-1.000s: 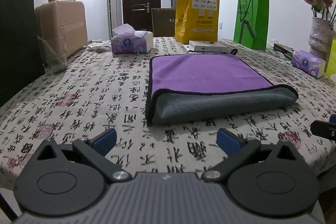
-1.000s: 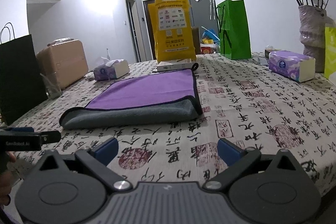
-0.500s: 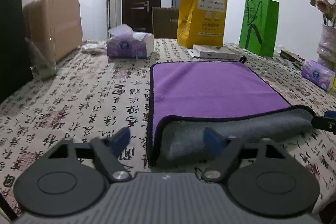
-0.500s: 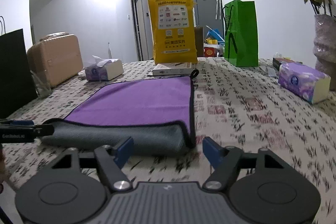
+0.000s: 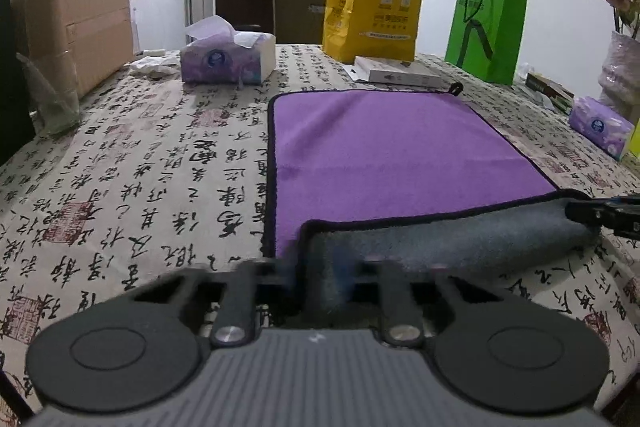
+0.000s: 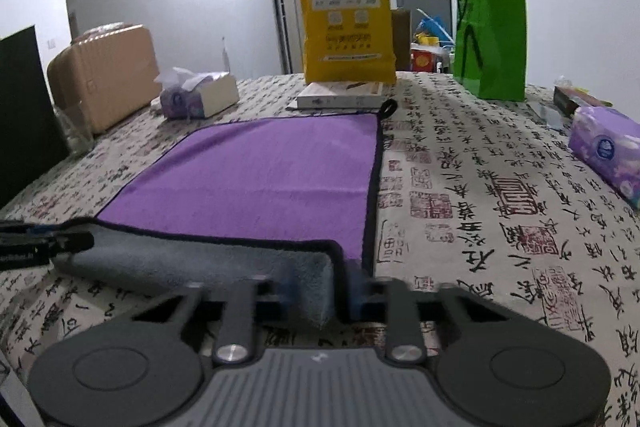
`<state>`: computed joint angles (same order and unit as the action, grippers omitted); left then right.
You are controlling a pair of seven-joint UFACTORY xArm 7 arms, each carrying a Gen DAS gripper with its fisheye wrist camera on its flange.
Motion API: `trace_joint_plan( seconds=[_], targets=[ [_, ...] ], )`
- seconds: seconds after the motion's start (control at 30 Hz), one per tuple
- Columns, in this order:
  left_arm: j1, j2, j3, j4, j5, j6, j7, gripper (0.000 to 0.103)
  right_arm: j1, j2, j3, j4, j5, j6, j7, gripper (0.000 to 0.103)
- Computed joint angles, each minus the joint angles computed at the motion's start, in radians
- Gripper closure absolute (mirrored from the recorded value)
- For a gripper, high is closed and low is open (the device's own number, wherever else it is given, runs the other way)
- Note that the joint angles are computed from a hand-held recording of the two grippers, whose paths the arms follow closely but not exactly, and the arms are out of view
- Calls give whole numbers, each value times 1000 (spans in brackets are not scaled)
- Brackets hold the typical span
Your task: Fold towel
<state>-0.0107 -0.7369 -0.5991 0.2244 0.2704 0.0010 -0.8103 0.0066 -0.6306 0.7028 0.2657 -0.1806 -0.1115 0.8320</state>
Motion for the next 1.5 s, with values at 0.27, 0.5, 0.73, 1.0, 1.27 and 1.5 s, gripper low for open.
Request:
trace_joint_plan(
  seconds=[0.27,0.5,0.73,1.0,1.27,1.5],
  targets=[
    [63,13,-37,27,17,-7,-6,96,-59,0,39,20,-27,5,-15,99],
    [139,32,-64,63,25,-41,17,96,-142,19,79,55,-36,-30,-51,99],
    [243,75,-126,118,26,-70,52,96,-252,56,150,102,-21,-67,-112,99],
    [382,135,-218,181,22,-106,89,96,-380,122,240,168,-3,-90,-206,99],
    [517,237,-298,281,18,-110,142,96,-533,202,348,251,27,-114,-302,99],
    [721,289,-464,363,9,-143,175,96,-698,261,476,322,39,-123,-371,99]
  ],
)
